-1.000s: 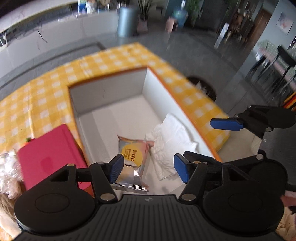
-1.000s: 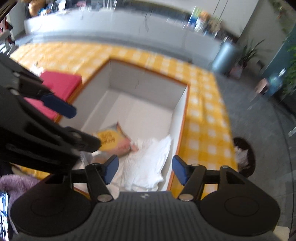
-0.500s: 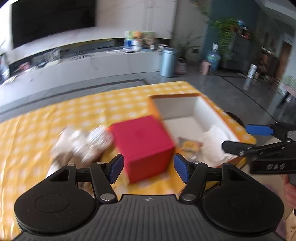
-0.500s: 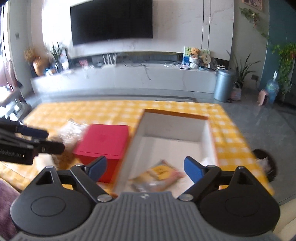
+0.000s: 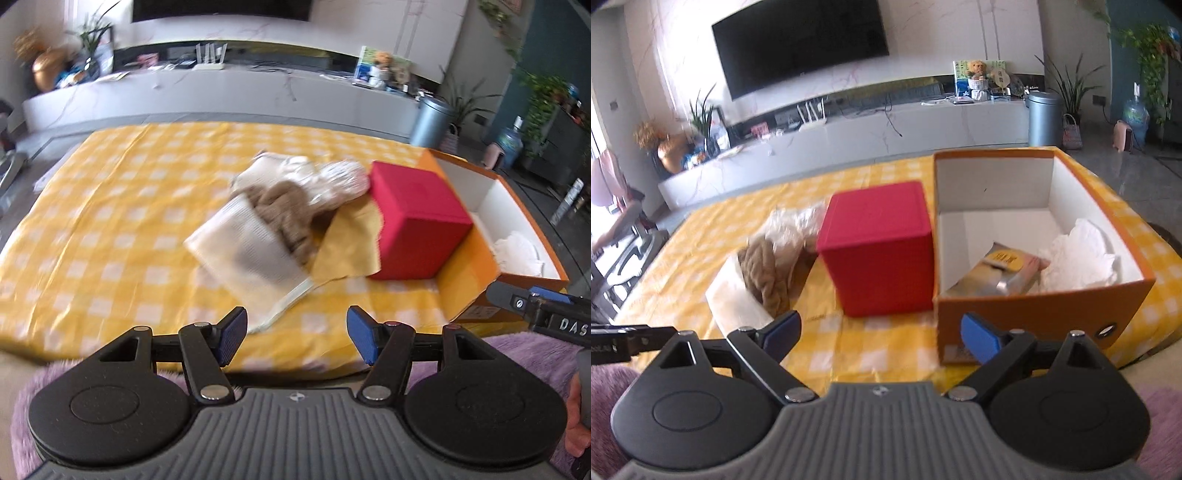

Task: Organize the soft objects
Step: 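Move left tool to the white mesh bag and grasp its edge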

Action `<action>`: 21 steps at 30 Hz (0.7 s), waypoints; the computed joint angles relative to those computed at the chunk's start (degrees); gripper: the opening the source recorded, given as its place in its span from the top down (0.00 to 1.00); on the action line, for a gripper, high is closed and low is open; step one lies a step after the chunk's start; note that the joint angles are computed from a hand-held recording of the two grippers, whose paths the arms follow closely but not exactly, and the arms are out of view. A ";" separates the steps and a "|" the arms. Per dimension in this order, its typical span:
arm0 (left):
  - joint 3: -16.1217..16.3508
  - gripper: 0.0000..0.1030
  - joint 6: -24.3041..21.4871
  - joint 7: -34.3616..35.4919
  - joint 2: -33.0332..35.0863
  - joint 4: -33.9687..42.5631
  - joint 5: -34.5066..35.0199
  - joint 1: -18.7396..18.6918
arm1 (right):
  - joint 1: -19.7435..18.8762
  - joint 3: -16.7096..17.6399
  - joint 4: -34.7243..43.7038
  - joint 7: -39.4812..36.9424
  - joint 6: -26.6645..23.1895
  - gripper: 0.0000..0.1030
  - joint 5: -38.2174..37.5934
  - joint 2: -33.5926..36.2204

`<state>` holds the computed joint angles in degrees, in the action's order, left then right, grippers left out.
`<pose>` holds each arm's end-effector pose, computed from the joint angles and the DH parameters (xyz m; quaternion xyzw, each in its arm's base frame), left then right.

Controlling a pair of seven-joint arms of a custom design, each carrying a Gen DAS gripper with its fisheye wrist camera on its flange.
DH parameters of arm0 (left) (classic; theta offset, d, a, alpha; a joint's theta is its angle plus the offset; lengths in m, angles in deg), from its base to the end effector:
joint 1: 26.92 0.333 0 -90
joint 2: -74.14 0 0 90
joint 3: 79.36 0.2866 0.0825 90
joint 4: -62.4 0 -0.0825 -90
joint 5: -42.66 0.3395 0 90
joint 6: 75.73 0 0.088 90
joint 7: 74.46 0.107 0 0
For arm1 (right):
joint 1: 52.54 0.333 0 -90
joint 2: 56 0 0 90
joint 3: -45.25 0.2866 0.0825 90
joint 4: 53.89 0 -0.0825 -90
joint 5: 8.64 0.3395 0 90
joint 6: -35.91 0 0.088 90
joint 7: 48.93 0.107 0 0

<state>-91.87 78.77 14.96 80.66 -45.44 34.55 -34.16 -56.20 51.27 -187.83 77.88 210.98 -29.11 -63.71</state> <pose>0.5619 -0.1910 0.5195 -0.5865 0.7311 -0.3168 0.1452 0.5000 0.0497 0.4850 -0.5566 0.7191 -0.2585 0.3260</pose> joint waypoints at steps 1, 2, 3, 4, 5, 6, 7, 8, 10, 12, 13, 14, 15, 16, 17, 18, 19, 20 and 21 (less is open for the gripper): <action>0.00 0.29 0.45 0.62 -0.90 -1.61 -1.23 0.41 | -0.96 1.17 0.17 1.71 -0.07 0.11 -2.51 0.37; 0.12 0.29 0.44 0.92 -1.24 -2.24 -2.02 0.61 | -2.07 2.22 -0.28 4.36 0.48 0.11 -5.72 0.33; 0.26 0.29 0.35 1.28 -1.40 -2.70 -2.69 0.80 | -3.50 3.46 -0.29 7.90 1.31 0.11 -9.50 0.59; 0.43 0.29 0.28 1.58 -1.56 -3.15 -3.17 0.96 | -4.46 4.16 -0.11 10.87 2.12 0.11 -12.62 0.91; 0.61 0.29 0.36 1.74 -1.77 -3.70 -3.46 1.09 | -4.72 4.42 0.20 12.85 2.72 0.11 -14.83 1.39; 0.77 0.29 0.37 1.67 -1.60 -3.81 -3.43 1.13 | -3.86 3.80 0.46 12.64 3.09 0.11 -15.11 1.95; 0.89 0.29 0.07 1.77 -1.43 -3.70 -3.57 1.25 | -2.65 3.09 0.94 11.67 3.09 0.11 -14.76 2.62; 0.97 0.29 -0.22 1.81 -1.21 -3.53 -3.79 1.38 | -1.49 2.42 1.66 10.70 2.87 0.11 -14.44 3.43; 0.94 0.29 -0.35 2.44 -0.51 -3.16 -4.77 1.72 | 1.04 1.05 3.03 7.69 1.88 0.13 -12.48 4.84; 0.83 0.29 -0.77 3.40 0.27 -2.45 -5.73 2.16 | 3.42 -0.25 4.58 3.89 0.85 0.16 -9.51 6.45; 0.78 0.29 -0.95 3.66 0.69 -2.02 -6.12 2.38 | 4.40 -0.72 5.52 2.98 0.13 0.17 -8.82 7.27; 0.74 0.29 -1.26 3.82 1.39 -1.31 -6.46 2.62 | 5.26 -1.26 6.27 1.88 -0.21 0.18 -7.85 8.07; 0.72 0.29 -1.81 3.59 2.10 -0.46 -6.47 2.79 | 6.10 -1.72 7.01 0.80 -0.51 0.19 -6.74 8.86; 0.73 0.29 -2.33 3.11 2.84 0.37 -6.25 2.93 | 6.89 -2.08 7.74 -0.80 -0.85 0.19 -5.14 9.66; 0.69 0.29 -2.87 2.71 3.41 1.09 -6.11 3.10 | 7.59 -2.40 8.53 -2.49 -1.23 0.20 -3.60 10.50; 0.55 0.29 -3.37 2.58 4.20 2.03 -6.20 3.33 | 8.34 -2.76 9.56 -3.57 -1.83 0.20 -2.73 11.41; 0.42 0.29 -3.90 2.49 4.92 2.88 -6.21 3.56 | 9.02 -3.12 10.50 -4.72 -2.30 0.22 -1.82 12.34; 0.36 0.29 -4.51 2.17 5.63 3.77 -5.96 3.72 | 9.53 -3.23 11.48 -6.53 -2.79 0.24 -0.20 13.30; 0.32 0.29 -5.11 1.75 6.39 4.75 -5.61 3.83 | 9.87 -3.14 12.50 -8.71 -3.24 0.25 1.83 14.34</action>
